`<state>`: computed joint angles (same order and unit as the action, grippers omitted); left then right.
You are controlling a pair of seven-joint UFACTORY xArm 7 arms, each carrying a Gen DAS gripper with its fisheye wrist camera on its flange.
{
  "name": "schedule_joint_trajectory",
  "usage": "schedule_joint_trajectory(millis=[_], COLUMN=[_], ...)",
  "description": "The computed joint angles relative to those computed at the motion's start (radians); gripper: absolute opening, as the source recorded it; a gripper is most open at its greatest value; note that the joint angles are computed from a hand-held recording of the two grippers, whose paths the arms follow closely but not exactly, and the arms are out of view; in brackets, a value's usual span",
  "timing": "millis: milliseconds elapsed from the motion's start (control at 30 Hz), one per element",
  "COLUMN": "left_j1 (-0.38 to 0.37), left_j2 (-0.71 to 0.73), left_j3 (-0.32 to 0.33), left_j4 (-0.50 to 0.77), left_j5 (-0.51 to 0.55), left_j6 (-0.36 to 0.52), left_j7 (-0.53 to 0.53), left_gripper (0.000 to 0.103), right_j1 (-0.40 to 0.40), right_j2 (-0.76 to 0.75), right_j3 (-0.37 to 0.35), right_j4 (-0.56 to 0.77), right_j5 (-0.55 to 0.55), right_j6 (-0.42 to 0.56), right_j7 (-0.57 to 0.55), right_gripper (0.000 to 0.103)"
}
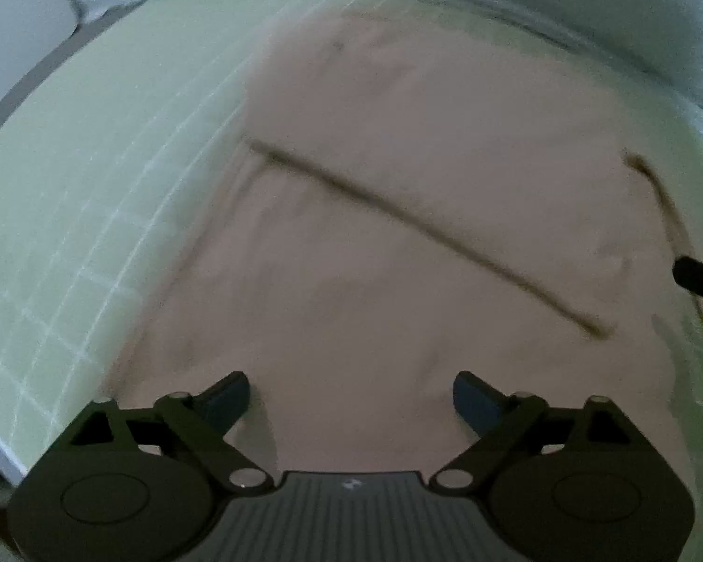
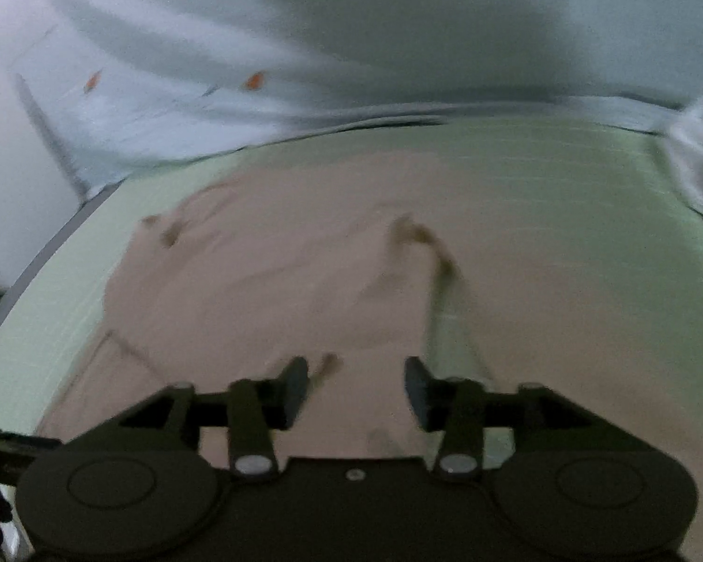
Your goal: Fold clothes
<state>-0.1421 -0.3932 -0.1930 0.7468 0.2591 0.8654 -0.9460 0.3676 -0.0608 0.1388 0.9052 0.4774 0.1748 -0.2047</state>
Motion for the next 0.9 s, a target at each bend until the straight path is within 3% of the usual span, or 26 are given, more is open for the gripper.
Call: schedule_joint_trajectory(millis=[133,267,333,400,733,900], left_j1=[0.013,0.004,-0.005,-0.013,-0.040,-0.039], left_j2=[0.036,0.071,0.078,0.090,0.133,0.152], left_j3=[-0.034,-0.042,-0.038,-0.034,0.002,0.011], left_j4=[0.015,0.053,0.059,0.068,0.128,0.145], left_j5=[0.040,0.067,0.077,0.086,0.062,0.057], left_j6=[0.026,0.072,0.081,0.087,0.146,0.155], left_j7=[-0.107,-0.198,-0.224,-0.242,-0.220,-0.212], left_gripper=[0.103,0.103,0.103,0.103,0.103,0.103], right_j1=[-0.006,-0.064,-0.089,-0.103,-0.123,-0.121], right_j2=[0.128,0.209,0.218,0.225,0.152,0.137], right_j3=[0.024,0.078,0.105,0.113,0.097,0.057], right_j4=[0.130,0.218,0.235,0.255,0.237,0.219], right_j5=[0.144,0.153,0.196,0.220,0.488,0.530], right_j6=[0.054,0.128,0.153,0.188,0.120,-0.002], right_j7=[-0.268,-0.377,-0.452,-0.494,-0.725,-0.708], right_gripper=[0.049,0.048,0.022,0.004,0.003,0.003])
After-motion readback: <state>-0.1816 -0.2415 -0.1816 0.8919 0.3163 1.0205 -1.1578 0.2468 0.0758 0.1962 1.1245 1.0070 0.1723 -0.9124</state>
